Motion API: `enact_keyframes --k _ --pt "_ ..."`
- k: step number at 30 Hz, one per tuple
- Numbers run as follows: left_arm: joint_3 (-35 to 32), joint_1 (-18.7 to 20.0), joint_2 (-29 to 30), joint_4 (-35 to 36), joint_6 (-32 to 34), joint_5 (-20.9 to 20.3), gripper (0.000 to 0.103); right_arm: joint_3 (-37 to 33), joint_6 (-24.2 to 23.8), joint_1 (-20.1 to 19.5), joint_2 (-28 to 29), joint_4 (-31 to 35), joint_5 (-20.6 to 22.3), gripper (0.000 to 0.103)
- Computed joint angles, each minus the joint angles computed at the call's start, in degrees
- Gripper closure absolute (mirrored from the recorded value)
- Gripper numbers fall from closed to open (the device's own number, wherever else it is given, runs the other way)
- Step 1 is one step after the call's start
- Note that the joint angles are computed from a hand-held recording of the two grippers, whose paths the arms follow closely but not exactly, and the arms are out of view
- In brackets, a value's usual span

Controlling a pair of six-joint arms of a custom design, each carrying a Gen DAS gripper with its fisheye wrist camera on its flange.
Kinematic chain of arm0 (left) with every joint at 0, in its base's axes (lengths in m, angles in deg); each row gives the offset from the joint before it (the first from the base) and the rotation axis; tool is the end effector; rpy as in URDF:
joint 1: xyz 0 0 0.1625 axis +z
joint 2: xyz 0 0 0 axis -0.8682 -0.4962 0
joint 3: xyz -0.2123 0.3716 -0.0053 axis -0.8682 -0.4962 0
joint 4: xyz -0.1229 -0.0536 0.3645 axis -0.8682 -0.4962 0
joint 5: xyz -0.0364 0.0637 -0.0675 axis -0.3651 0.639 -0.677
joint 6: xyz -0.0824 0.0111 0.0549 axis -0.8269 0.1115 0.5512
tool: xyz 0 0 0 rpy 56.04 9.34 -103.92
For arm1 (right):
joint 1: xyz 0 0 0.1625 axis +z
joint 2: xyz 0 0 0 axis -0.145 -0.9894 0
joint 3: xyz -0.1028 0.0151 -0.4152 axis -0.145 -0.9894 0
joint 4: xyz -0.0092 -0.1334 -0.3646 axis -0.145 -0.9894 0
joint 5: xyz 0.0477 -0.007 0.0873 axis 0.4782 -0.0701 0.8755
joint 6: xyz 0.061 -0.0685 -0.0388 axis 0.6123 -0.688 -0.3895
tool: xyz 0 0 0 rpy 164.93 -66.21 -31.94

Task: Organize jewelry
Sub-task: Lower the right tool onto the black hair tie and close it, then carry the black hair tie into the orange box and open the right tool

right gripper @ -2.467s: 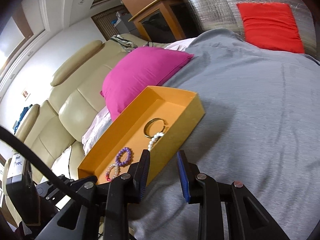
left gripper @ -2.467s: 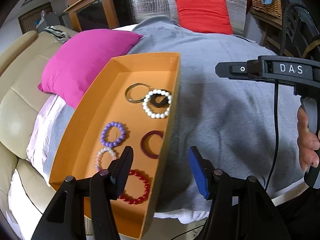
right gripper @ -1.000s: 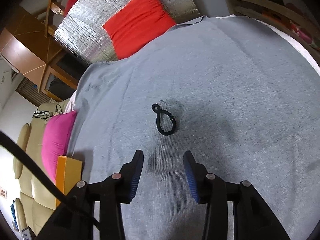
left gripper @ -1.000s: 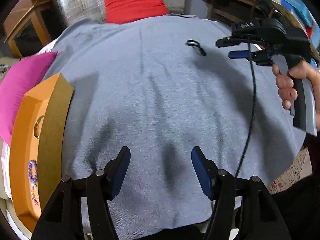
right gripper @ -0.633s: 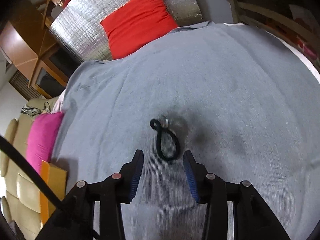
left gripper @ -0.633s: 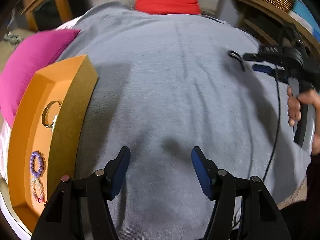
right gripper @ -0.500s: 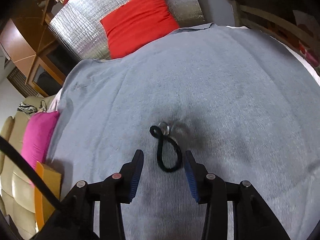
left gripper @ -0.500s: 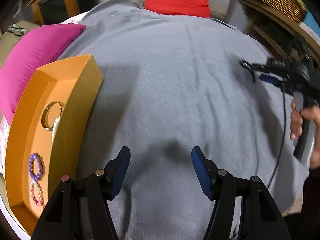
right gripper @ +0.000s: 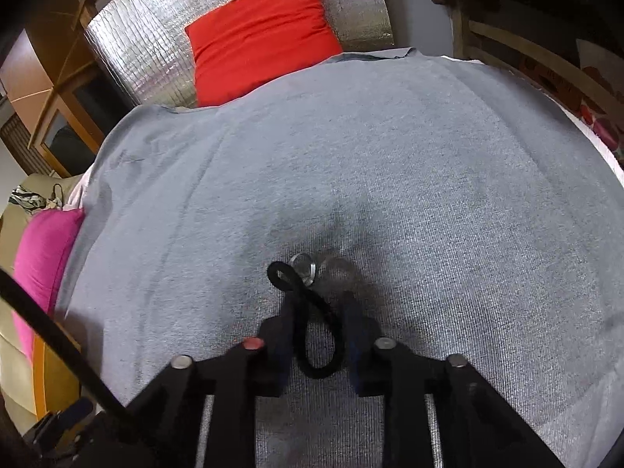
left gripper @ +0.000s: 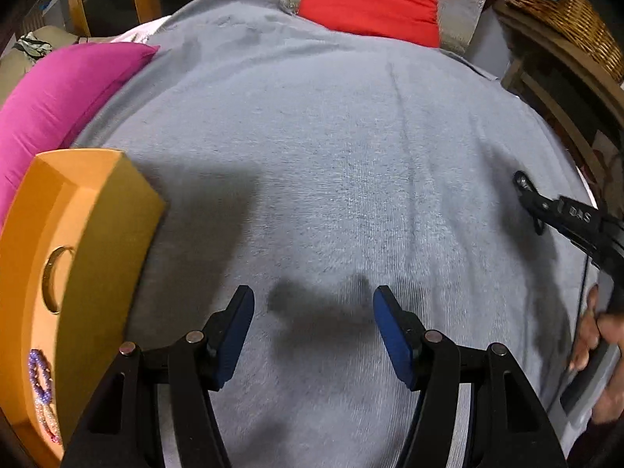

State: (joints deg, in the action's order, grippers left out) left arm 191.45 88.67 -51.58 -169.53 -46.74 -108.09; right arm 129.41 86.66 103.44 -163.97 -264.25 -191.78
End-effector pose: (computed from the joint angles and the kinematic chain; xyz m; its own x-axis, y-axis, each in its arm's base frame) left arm -0.4156 -0.4337 0.1004 -0.6113 0.5772 -0.5415 0.6764 0.7363 0.0212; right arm 0.0877 -0.3162 0.3329 -0.7208 0.6373 0.2725 0.0561 0.4456 -0.8935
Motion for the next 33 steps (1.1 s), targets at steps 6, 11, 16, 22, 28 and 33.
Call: enact_keyframes --k 6,11,16,22,28,33 --pt "3.24 -0.69 -1.66 -4.04 2.63 -1.76 0.080 0.36 -1.08 1.29 -0.21 0.43 1.94 0.094" --pt "5.64 -1.78 -5.03 -6.81 4.36 -1.77 0.092 0.18 -0.26 3.22 0.31 0.88 4.49 0.094" --pt "6.89 -3.08 -9.60 -7.07 4.30 -1.47 0.093 -1.23 1.80 6.96 2.43 1.72 6.09 0.094" --pt "7.16 -2.83 -15.30 -5.27 4.18 -0.33 0.093 -4.93 3.09 12.95 8.04 1.69 7.07 0.094" --pt "7.55 -0.51 -21.37 -2.26 2.61 1.56 0.093 -10.76 2.94 19.00 15.71 2.24 8.31 0.094" --pt "7.96 2.14 -25.65 1.19 1.40 6.05 0.093 -16.36 1.82 22.78 22.66 3.61 10.23 0.094"
